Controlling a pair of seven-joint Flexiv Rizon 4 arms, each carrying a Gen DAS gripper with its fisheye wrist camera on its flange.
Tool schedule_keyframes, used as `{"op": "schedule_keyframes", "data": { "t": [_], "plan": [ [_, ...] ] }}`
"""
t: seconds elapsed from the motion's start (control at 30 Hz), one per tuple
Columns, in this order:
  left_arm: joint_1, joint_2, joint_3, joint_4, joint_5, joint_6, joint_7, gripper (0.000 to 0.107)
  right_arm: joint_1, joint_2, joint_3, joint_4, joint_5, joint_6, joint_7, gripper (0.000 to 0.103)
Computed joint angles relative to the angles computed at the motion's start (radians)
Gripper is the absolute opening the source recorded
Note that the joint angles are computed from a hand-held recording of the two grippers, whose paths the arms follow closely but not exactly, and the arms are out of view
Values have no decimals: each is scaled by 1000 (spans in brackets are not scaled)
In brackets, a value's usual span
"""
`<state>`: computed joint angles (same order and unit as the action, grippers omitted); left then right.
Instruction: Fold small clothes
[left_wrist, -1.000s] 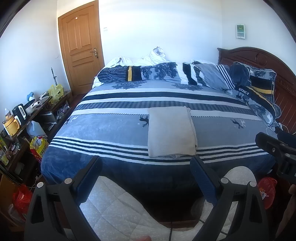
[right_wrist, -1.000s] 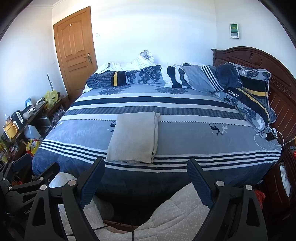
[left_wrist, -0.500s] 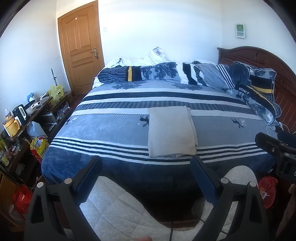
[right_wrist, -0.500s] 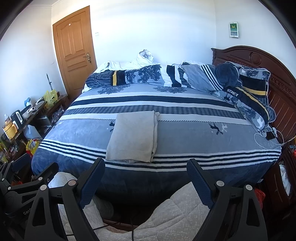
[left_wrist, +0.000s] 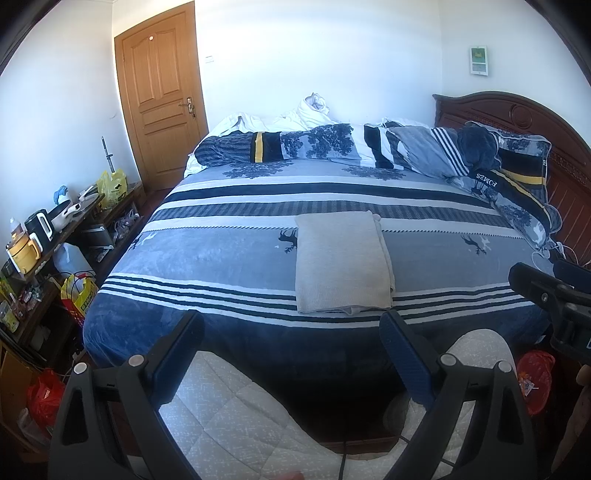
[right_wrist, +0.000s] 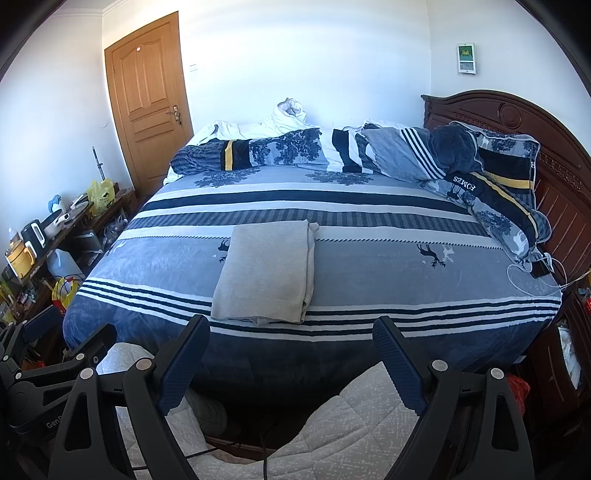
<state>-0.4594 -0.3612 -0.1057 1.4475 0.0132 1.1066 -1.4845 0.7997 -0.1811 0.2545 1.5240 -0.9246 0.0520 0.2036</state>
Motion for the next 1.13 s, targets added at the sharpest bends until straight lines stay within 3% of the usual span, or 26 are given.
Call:
{"op": "schedule_keyframes", "data": {
  "t": [0.77, 0.97, 1.13],
  "plan": [
    [11, -17, -6, -8, -12, -6, 24, 95, 0, -4, -3, 3, -2, 11, 9, 93],
    [13, -98, 13, -105, 0, -71, 37, 95, -57, 9, -12, 60, 41, 123, 26, 94],
    [1, -236, 30, -262, 13, -117, 48, 95, -127, 14, -28, 112, 87, 243, 8, 94]
  ]
}}
